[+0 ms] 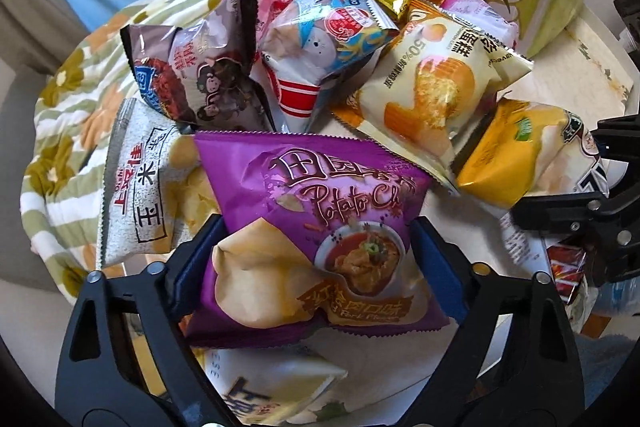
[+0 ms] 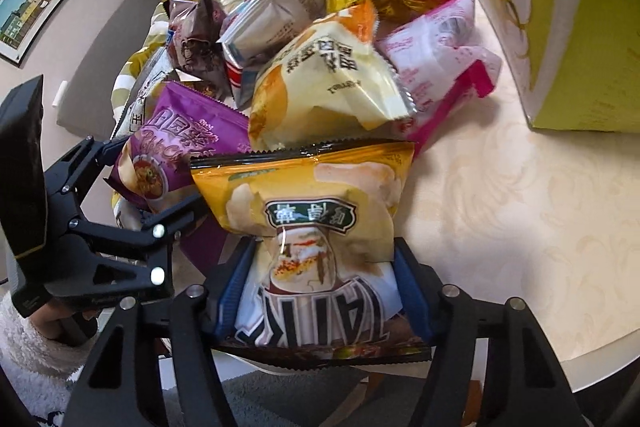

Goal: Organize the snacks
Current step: 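Grasp the purple potato chip bag with left tool while right tool grasps the yellow-white snack bag, then carry the purple bag into the box and open left tool while right tool drops its bag there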

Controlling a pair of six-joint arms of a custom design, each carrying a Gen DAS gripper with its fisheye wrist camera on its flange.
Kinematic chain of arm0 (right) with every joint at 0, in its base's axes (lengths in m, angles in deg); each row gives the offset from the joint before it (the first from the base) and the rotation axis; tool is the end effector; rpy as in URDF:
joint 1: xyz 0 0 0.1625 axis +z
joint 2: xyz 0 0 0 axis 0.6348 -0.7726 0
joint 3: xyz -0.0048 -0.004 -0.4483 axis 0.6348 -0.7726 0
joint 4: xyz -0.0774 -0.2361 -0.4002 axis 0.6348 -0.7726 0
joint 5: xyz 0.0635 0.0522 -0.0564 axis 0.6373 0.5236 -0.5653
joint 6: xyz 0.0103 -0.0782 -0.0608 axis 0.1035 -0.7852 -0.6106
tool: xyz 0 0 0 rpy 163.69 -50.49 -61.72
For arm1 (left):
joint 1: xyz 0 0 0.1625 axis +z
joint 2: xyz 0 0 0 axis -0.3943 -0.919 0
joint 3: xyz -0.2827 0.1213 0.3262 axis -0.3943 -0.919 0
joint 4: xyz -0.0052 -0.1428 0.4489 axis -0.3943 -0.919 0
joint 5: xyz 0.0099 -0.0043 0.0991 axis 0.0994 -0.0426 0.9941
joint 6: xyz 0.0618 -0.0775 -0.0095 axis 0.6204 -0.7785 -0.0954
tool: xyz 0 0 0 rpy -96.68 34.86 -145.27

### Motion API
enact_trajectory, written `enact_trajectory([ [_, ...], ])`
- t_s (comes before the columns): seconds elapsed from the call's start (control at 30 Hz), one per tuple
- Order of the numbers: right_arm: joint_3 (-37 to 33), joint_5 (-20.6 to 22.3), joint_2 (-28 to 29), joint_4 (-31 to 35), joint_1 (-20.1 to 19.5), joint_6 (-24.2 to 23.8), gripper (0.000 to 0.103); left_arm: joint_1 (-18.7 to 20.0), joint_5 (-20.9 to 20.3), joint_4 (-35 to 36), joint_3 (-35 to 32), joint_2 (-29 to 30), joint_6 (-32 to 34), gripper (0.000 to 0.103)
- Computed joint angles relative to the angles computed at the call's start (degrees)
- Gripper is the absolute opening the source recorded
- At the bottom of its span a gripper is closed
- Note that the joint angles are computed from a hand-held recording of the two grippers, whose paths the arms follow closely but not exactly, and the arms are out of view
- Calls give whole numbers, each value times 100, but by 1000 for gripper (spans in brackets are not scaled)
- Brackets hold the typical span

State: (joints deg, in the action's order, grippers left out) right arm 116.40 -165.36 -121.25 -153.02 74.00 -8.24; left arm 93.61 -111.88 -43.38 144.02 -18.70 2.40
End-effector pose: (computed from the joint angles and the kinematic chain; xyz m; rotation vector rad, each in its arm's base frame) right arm 0.3736 -0.6435 -0.0456 -0.0929 -2.7353 0.5413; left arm -0.0484 -0.7240 0.3033 1.1091 2.1412 -0.1383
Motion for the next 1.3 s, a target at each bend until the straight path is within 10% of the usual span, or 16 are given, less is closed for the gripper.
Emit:
enact_trajectory([
  [1.3, -308, -997, -373, -140, 694, 32, 62, -356, -781, 479, -673, -468, -962, 72],
])
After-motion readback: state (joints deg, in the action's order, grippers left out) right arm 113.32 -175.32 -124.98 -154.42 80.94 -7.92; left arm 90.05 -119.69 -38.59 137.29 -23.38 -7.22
